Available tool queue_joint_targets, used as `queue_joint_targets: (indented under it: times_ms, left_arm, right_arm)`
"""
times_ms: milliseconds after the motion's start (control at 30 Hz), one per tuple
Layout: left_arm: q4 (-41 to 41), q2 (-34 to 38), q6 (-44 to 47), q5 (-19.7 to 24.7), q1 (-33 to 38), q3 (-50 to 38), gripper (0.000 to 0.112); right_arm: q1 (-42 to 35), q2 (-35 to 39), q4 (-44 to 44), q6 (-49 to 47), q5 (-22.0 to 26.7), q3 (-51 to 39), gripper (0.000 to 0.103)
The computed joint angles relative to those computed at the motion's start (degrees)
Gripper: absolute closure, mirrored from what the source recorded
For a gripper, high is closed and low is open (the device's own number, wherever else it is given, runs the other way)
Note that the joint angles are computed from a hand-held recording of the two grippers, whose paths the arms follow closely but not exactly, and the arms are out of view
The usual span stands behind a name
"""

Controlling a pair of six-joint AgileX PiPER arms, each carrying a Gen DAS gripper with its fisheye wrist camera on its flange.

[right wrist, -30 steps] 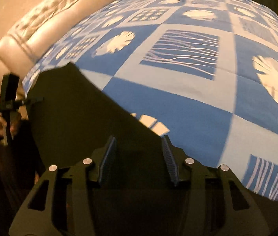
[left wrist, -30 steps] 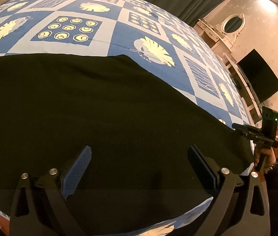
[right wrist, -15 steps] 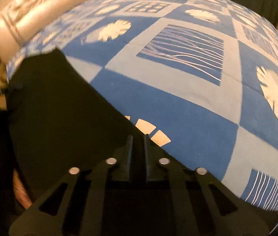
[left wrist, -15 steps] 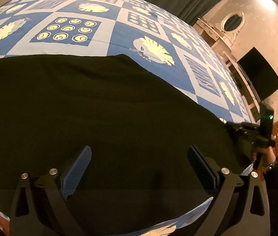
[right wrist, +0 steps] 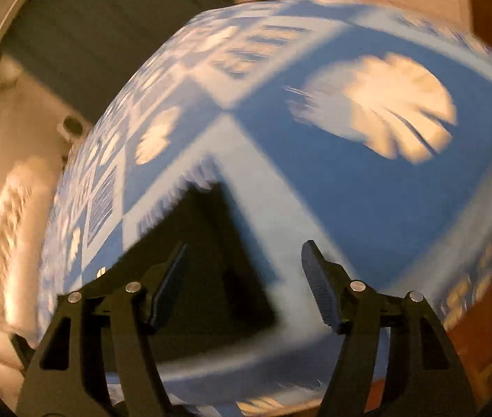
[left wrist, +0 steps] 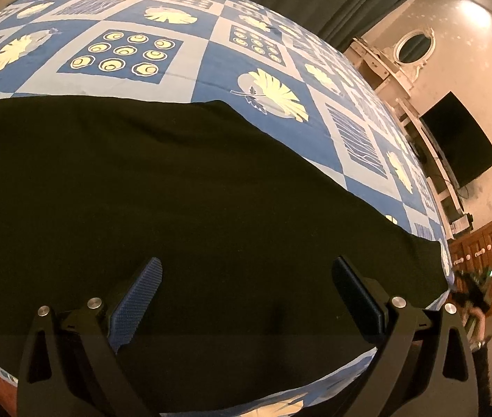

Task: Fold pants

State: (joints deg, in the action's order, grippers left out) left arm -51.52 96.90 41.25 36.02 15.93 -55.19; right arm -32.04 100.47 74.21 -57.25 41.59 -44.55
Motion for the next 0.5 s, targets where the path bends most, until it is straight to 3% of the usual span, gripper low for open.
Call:
queue_joint_targets:
  times_ms: [167, 433, 500]
  left_arm:
    - [-0.3, -0.2, -0.3, -0.8, -0.5, 0.5, 0.015]
    - [-1.8, -0.5, 0.2, -0.6, -0.7, 1.2, 0.015]
    - [-1.4, -0.5, 0.1, -1.0, -1.0, 1.2, 0.015]
  right_arm:
    - [-3.2, 7.0, 9.5, -13.3, 13.4, 0.9, 0.031]
    - [-6.3, 17.1, 17.3, -17.0, 27.0, 2.6, 0.027]
    - [-5.3, 17.2, 18.9, -17.9, 26.6, 3.0, 0.028]
